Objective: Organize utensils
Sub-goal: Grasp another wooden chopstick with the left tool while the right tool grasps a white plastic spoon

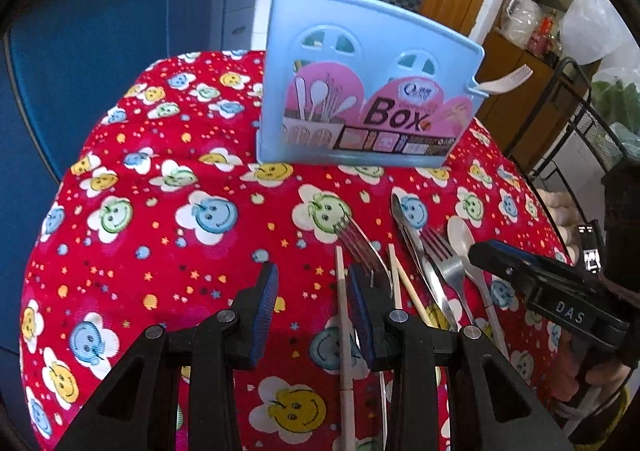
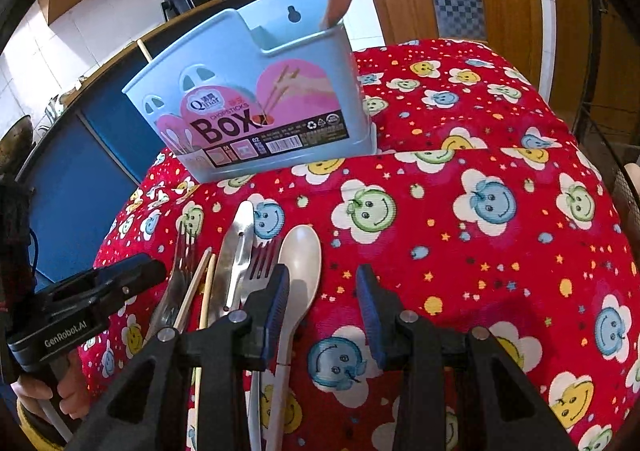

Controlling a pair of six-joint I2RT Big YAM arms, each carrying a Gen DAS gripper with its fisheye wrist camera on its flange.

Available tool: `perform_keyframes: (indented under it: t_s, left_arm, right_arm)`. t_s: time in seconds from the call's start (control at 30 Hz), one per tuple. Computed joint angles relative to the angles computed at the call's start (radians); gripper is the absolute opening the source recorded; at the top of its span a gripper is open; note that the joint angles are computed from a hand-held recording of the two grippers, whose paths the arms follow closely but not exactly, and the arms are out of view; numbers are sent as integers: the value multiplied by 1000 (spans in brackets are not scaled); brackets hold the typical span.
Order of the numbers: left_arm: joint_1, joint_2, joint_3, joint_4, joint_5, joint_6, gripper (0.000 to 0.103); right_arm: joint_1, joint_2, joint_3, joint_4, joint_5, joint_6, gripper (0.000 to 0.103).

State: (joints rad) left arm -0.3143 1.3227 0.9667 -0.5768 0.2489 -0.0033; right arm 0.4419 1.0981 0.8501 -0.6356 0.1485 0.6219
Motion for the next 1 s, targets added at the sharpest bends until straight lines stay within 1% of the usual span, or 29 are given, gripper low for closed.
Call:
perform_keyframes:
  t_s: [0.1,0.13,0.2,0.37,0.47,0.57,0.63,0.77,0.87,1.0]
  left_arm:
    - [-3,8,4,-9,5,5,36]
    - [-5,11,7,-11,3,7,36]
    - [-10,18,12,-17,0,17,36]
    - [-27,30,23,-22,-30,48,36]
    - [-28,30,25,-21,-33,53,36]
    - [-20,34,29,-25,-30,45,36]
    - [-15,36,33,-40,-26,45,36]
    - [-6,28,32,-73,5,68,36]
    - [-14,22,24,-80,-14,91,36]
    - [-28,12,7,-52,-59,99,36]
  right_arm:
    - [-2,14,10,-4,-3,-11,37]
    - [-3,20,15,-8,-2,-15,35]
    - [-3,29,24,-15,3,-20,30]
    - [-9,33,26,-18,-5,-21,10]
    - [-13,29,19,-11,-13,-23,6]
    - [-8,19,14,-16,1,-21,5]
    - [-7,11,11,-20,8,-15,4]
    - [-8,3,11,-41,25,-7,4]
    - [-8,0,12,-53,29,-5,4]
    - [-2,2,16,-62,36,-9,4]
